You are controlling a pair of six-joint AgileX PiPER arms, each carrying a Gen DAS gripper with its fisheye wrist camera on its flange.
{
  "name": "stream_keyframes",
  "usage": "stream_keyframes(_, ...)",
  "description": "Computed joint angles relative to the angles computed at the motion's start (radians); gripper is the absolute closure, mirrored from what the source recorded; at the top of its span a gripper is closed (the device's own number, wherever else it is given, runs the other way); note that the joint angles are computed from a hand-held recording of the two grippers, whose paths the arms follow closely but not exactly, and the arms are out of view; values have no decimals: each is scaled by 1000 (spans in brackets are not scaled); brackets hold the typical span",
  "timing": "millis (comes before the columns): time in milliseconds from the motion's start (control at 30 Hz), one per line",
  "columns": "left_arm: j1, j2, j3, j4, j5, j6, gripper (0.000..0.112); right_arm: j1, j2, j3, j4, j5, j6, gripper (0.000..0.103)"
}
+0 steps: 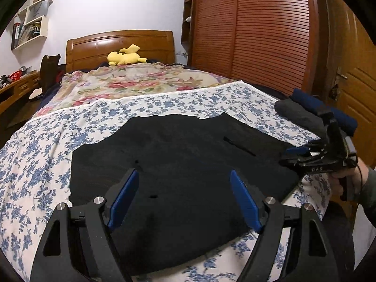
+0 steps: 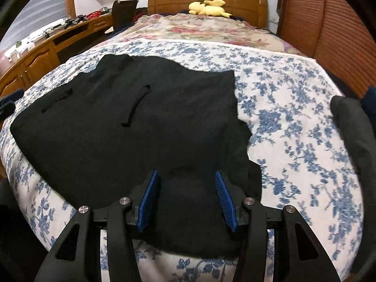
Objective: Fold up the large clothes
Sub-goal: 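Smooth the laid-out coat flat with both tools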
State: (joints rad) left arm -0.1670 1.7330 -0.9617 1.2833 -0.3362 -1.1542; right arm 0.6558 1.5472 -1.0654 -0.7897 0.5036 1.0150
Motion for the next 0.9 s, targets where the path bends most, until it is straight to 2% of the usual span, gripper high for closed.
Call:
stream_keyframes(167, -51, -20, 9, -2, 51, -12, 32, 89, -57, 23, -153, 40, 153, 51)
stream_keyframes(267, -82, -35, 18, 0, 82, -18, 32, 105, -39, 6, -174, 13, 162, 51)
stream_keyframes(433, -118, -50, 32, 39, 144, -55, 32, 115, 35, -16, -236, -74, 222, 51)
stream_keyframes(500, -122, -49, 35, 73, 164, -90, 32, 75, 79, -30, -222, -142, 190, 51)
stream_keyframes(633, -115, -47, 42, 128, 203, -143, 32, 59, 139, -42, -230, -180, 171, 51)
stream_keyframes(700, -101, -53, 57, 82, 219, -102, 32, 38, 146, -40, -166, -205, 114, 51)
stream_keyframes(767, -79, -59, 80, 31, 220, -53, 32, 34, 151, -30, -197, -215, 149, 51)
stream_keyframes(833, -27, -64, 106, 112, 188, -126, 40, 42, 158, -38, -224, -200, 170, 51)
stream_keyframes(867, -6, -60, 111, 154, 181, -167, 51, 44, 166, -40, -246, -198, 190, 51)
stream_keyframes(900, 15, -58, 120, 156, 187, -168, 55, 47, 172, -43, -259, -193, 200, 51)
